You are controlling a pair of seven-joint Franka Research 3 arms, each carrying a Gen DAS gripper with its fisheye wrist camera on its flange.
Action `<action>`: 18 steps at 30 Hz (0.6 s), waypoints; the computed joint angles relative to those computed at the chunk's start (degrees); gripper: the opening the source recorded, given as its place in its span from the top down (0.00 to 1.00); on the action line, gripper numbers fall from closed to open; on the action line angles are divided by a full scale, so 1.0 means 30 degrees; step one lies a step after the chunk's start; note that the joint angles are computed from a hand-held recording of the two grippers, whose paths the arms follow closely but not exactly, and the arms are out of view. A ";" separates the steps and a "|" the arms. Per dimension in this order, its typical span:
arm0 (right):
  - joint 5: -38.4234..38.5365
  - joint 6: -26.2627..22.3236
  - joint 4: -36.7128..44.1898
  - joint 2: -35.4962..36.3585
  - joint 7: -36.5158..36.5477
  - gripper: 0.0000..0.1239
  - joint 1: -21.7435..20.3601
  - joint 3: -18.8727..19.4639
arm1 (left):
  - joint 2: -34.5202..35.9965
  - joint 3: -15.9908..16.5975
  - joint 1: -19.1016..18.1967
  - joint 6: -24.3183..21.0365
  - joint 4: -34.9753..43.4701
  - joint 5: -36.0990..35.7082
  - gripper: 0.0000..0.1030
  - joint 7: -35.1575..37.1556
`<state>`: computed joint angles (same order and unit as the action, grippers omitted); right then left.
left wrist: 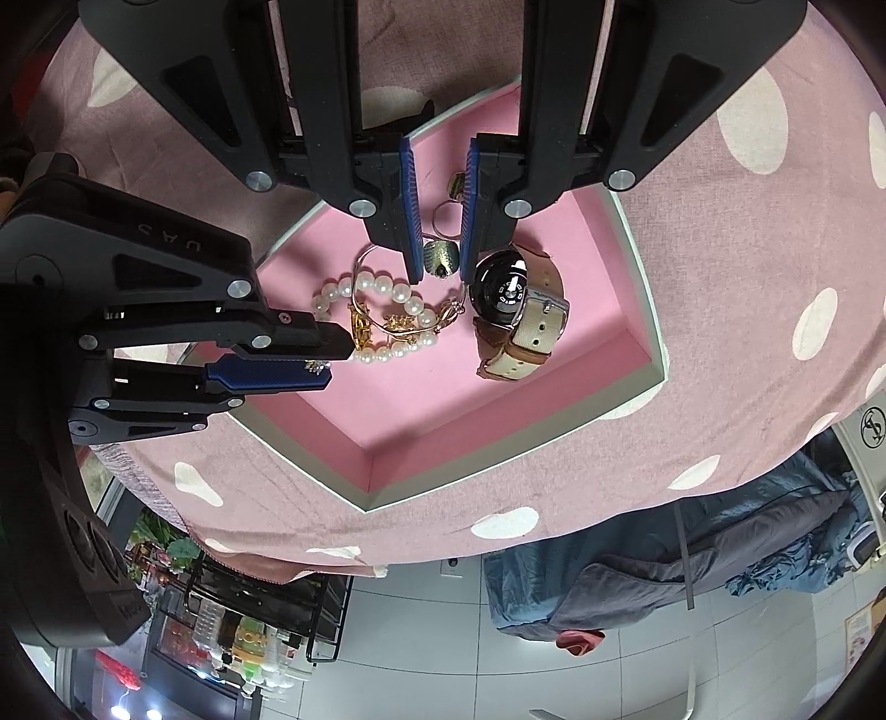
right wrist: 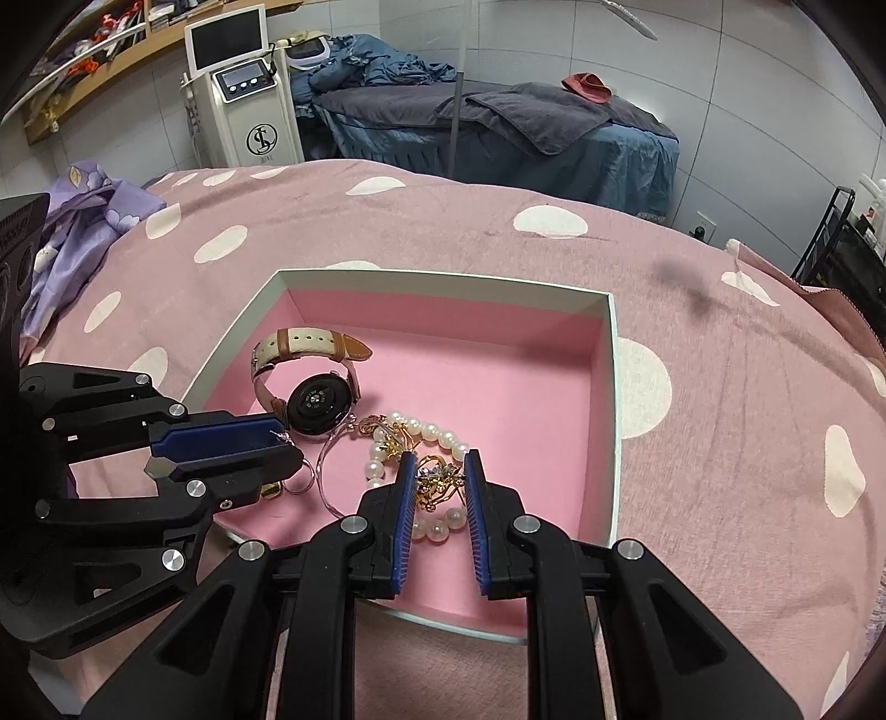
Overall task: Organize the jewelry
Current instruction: 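Carry the earring and brooch into the box with both tools, then open both tools to release the earring and brooch in the box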
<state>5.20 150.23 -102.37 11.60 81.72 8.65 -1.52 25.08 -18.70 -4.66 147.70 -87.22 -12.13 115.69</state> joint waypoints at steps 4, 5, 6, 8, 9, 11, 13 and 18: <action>0.0038 0.0193 -0.0093 -0.0020 -0.0064 0.86 -0.0003 0.0002 | -0.0008 0.0077 -0.0075 0.0116 -0.0074 0.0193 0.87 -0.0093; 0.0002 0.0207 -0.0104 -0.0033 -0.0074 0.85 0.0006 -0.0004 | -0.0023 0.0103 -0.0095 0.0164 -0.0113 0.0259 0.87 -0.0134; -0.0089 0.0300 -0.0154 -0.0054 -0.0074 0.83 0.0033 -0.0015 | -0.0040 0.0114 -0.0109 0.0192 -0.0147 0.0304 0.87 -0.0182; -0.0239 0.0529 -0.0265 -0.0130 -0.0084 0.79 0.0071 -0.0033 | -0.0087 0.0102 -0.0087 0.0277 -0.0237 0.0327 0.86 -0.0213; -0.0288 0.0624 -0.0318 -0.0170 -0.0084 0.77 0.0083 -0.0037 | -0.0117 0.0114 -0.0090 0.0332 -0.0287 0.0365 0.86 -0.0240; -0.0448 0.0794 -0.0388 -0.0226 0.0016 0.76 0.0124 -0.0072 | -0.0174 0.0130 -0.0082 0.0417 -0.0371 0.0434 0.86 -0.0276; -0.0611 0.0949 -0.0449 -0.0279 0.0196 0.75 0.0151 -0.0117 | -0.0259 0.0143 -0.0064 0.0555 -0.0488 0.0477 0.81 -0.0315; -0.0423 0.1649 -0.0846 -0.0595 0.0381 0.65 0.0058 -0.0094 | -0.0836 -0.0168 0.0273 0.1708 -0.1372 -0.0059 0.51 0.0125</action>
<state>3.93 155.17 -104.91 9.81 82.86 8.83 -1.80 22.58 -19.20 -3.84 152.83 -91.34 -12.31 116.06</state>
